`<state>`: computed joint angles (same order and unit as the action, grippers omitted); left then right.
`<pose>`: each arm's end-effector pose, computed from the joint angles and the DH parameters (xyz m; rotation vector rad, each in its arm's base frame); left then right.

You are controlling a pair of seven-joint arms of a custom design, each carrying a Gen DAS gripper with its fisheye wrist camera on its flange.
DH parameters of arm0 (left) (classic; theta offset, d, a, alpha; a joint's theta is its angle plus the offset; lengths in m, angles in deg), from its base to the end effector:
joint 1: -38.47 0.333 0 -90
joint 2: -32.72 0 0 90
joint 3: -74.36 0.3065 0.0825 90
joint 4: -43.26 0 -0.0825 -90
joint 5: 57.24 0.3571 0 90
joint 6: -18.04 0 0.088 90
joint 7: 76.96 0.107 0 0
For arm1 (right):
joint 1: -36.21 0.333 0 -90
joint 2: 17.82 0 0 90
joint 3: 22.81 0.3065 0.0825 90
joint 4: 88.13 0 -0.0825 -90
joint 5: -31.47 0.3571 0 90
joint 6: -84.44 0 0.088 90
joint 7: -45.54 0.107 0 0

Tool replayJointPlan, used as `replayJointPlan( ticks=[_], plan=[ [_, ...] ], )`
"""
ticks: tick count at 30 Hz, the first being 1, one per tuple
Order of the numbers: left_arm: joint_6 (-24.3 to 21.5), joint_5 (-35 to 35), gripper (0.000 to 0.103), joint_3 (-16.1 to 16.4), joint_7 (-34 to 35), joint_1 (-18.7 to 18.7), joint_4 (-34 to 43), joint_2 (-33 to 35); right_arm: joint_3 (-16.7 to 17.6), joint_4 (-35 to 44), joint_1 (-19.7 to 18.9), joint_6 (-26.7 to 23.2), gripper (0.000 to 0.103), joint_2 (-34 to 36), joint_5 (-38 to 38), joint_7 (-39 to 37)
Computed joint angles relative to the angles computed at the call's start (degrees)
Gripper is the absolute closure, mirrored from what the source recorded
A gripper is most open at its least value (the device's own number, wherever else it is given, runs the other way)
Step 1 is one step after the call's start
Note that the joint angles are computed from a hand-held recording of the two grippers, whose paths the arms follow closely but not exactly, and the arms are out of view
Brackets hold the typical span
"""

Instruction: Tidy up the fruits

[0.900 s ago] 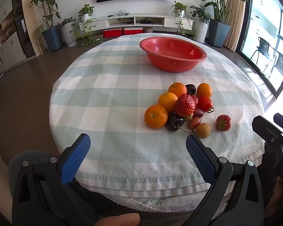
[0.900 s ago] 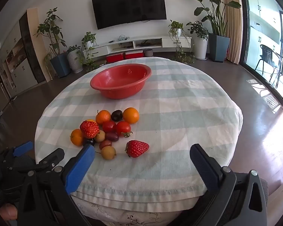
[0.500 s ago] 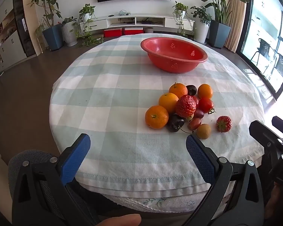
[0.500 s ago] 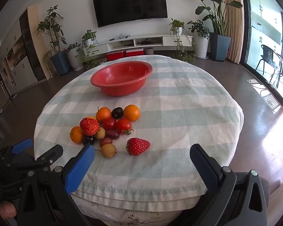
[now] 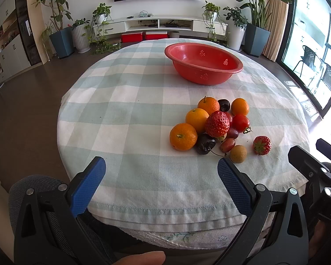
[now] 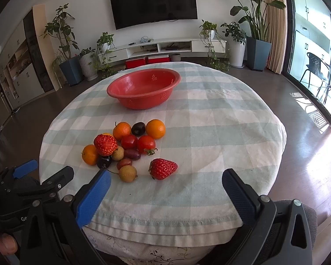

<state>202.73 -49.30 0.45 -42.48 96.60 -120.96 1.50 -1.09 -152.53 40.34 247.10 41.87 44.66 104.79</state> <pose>0.3762 -0.0898 0.3085 -2.1119 1.3184 -0.4781 0.7551 0.2151 0.2793 -2.0226 1.2139 -0.3179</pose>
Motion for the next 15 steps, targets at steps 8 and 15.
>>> replayJointPlan(
  ticks=[8,15],
  plan=[
    [0.1,0.0,0.000,0.0,0.0,0.1,0.0,0.1,-0.2,0.0,0.1,-0.1,0.000,0.0,0.0,0.1],
    [0.0,0.0,0.000,0.1,0.1,0.0,0.0,0.2,-0.4,0.2,0.3,-0.4,0.000,0.0,-0.1,0.3]
  ],
)
